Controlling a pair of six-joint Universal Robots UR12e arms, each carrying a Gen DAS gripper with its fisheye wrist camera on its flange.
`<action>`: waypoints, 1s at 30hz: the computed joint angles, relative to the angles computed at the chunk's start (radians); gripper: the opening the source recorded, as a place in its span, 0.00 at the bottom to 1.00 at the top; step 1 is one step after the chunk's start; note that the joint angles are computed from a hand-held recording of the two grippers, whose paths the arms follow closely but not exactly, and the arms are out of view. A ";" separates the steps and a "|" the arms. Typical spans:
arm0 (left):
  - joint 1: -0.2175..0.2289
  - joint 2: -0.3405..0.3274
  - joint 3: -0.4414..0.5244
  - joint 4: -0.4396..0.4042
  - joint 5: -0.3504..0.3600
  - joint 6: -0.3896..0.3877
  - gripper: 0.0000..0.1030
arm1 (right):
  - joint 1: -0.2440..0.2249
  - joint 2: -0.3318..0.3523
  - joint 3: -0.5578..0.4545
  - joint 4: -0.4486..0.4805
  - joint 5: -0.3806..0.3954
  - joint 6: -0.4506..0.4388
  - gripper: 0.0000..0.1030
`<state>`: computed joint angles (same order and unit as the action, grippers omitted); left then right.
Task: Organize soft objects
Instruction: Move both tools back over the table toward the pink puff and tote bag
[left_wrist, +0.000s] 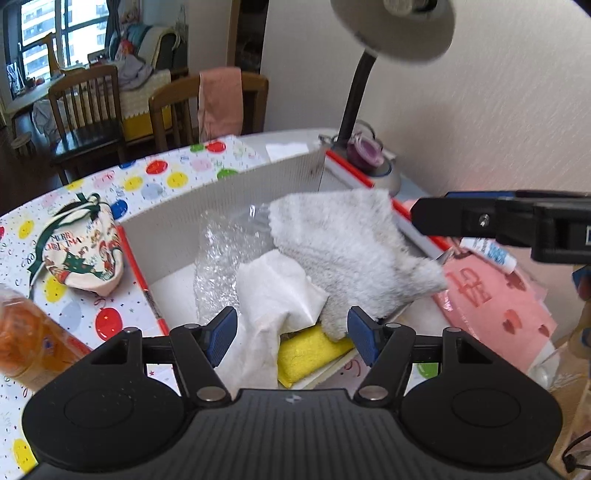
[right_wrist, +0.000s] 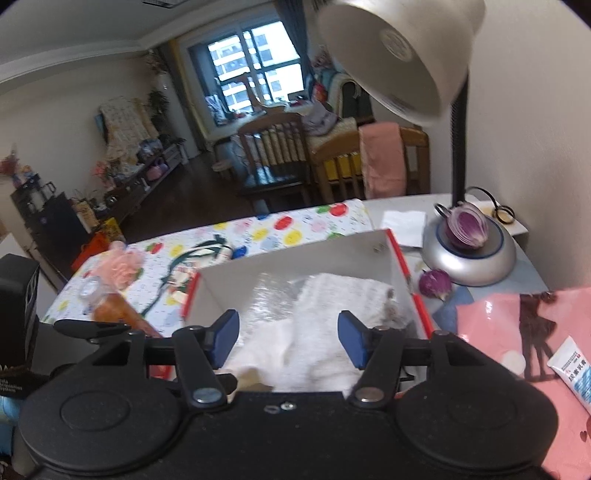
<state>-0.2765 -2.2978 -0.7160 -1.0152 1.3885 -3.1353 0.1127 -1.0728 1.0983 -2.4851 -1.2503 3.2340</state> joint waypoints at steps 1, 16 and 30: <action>0.002 0.011 -0.017 0.016 -0.004 -0.003 0.64 | 0.003 -0.004 0.004 -0.009 0.003 -0.001 0.59; 0.080 0.203 -0.306 0.269 -0.057 -0.033 0.77 | 0.083 -0.033 0.021 -0.098 0.018 0.026 0.72; 0.211 0.315 -0.466 0.335 -0.122 -0.030 0.90 | 0.204 0.044 -0.101 -0.083 -0.045 0.053 0.87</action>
<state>-0.0657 -1.9826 -1.1824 -0.6799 1.2661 -3.1654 0.3163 -1.0292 0.9974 -2.5684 -1.2949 3.2866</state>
